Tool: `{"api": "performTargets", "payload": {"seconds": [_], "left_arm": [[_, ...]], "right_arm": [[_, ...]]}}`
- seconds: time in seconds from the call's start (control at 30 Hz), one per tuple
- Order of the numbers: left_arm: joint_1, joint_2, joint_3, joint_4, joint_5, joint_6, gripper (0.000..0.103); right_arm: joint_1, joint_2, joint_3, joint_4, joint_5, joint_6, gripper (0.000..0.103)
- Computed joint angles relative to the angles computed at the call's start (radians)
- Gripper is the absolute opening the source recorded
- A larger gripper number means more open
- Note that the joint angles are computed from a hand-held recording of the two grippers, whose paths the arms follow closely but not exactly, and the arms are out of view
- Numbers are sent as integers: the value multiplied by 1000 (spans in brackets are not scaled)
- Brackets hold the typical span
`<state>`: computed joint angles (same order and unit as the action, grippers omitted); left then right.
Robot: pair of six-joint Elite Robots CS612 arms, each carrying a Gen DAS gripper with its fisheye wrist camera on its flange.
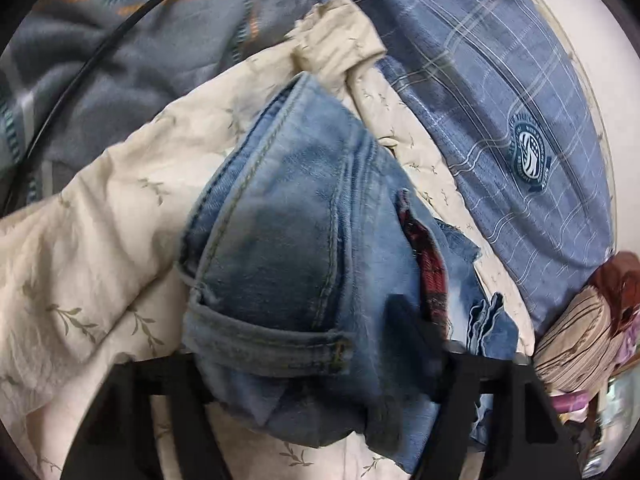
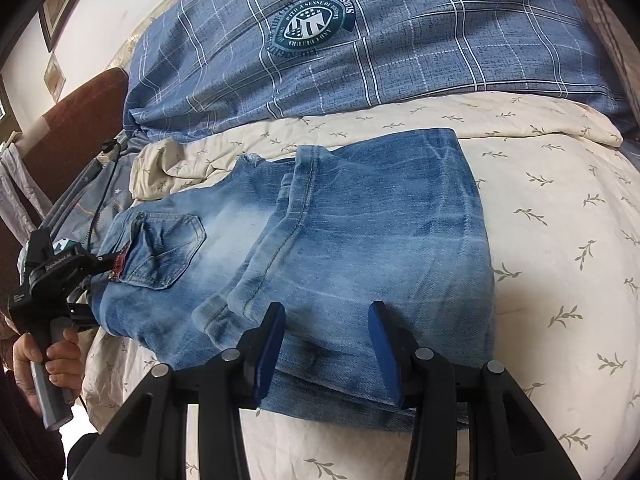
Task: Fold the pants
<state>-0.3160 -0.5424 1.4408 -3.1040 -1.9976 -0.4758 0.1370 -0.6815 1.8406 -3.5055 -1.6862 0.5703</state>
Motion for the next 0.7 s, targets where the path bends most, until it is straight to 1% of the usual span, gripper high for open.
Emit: {"api": "performTargets", "payload": {"seconds": [0.07, 0.17, 0.33, 0.47, 0.53, 0.7], "left_arm": [[0, -3, 7, -28, -1, -1, 44], [2, -11, 17, -44, 7, 17, 33], [-13, -38, 41, -87, 47, 59, 26], [-28, -63, 62, -133, 43, 80, 23], [-38, -78, 76, -156, 28, 102, 21], [-80, -119, 108, -188, 17, 204, 21]], "right_arm": [[0, 0, 1, -1, -1, 3, 47], [2, 0, 0, 2, -5, -1, 47], [0, 1, 1, -6, -1, 1, 47], [-6, -4, 15, -30, -9, 19, 47], [-12, -8, 29, -55, -21, 37, 47], [-36, -21, 75, -124, -28, 107, 47]]}}
